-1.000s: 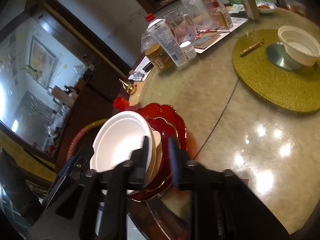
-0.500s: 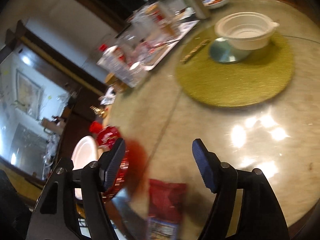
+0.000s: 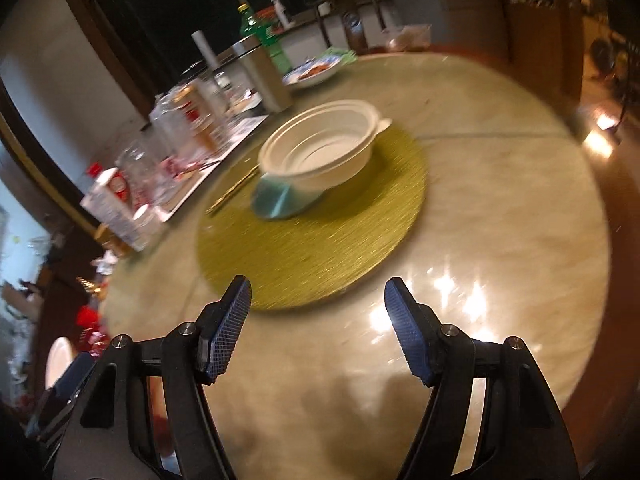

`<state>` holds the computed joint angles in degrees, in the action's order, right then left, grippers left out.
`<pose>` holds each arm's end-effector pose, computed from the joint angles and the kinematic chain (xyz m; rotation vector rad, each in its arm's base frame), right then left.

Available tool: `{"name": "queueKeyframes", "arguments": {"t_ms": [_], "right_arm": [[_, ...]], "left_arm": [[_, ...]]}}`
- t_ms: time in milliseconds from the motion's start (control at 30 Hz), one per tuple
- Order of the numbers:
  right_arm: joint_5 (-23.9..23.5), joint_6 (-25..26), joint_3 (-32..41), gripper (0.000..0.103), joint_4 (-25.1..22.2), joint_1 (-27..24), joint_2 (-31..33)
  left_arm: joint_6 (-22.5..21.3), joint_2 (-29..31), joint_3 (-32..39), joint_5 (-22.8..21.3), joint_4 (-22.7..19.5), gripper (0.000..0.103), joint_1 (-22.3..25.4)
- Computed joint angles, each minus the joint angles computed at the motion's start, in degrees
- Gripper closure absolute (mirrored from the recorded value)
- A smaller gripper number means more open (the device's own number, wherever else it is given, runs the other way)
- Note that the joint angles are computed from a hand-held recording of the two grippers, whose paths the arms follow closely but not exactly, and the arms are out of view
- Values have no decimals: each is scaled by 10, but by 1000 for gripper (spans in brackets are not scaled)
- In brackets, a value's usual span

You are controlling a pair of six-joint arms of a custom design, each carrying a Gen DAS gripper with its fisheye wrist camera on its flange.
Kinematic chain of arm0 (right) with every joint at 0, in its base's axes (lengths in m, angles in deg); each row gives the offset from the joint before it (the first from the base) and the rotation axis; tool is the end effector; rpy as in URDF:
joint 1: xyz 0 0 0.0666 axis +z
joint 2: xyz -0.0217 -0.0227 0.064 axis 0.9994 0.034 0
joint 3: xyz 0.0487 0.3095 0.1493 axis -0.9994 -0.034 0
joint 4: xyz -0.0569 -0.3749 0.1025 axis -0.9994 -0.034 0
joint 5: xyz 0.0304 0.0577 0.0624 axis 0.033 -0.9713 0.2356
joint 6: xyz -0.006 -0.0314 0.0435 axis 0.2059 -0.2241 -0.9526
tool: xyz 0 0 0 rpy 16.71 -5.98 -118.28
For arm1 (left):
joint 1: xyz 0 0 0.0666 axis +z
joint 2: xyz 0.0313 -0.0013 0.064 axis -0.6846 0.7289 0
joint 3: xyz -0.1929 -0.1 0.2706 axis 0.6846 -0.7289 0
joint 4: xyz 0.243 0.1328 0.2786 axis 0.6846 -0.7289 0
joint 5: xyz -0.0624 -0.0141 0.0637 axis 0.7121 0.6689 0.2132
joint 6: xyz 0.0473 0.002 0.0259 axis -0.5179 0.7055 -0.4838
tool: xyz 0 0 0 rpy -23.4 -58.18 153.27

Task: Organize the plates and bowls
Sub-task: 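Move both tools to the beige plastic bowl on the gold mat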

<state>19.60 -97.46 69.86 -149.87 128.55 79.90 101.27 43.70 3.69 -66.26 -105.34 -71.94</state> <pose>0.4364 0.3478 0.4086 0.7303 2.2570 0.1875 0.4593 -0.2480 0.4369 0.2965 2.3098 -0.2346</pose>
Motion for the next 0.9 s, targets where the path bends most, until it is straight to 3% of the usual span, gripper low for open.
{"name": "queueKeyframes", "arguments": {"t_ms": [533, 900], "right_arm": [[67, -8, -29, 33, -21, -24, -18], [66, -36, -59, 33, -1, -35, -35]], "left_arm": [[19, 146, 160, -15, -41, 20, -33], [19, 225, 262, -16, -72, 20, -46]]}}
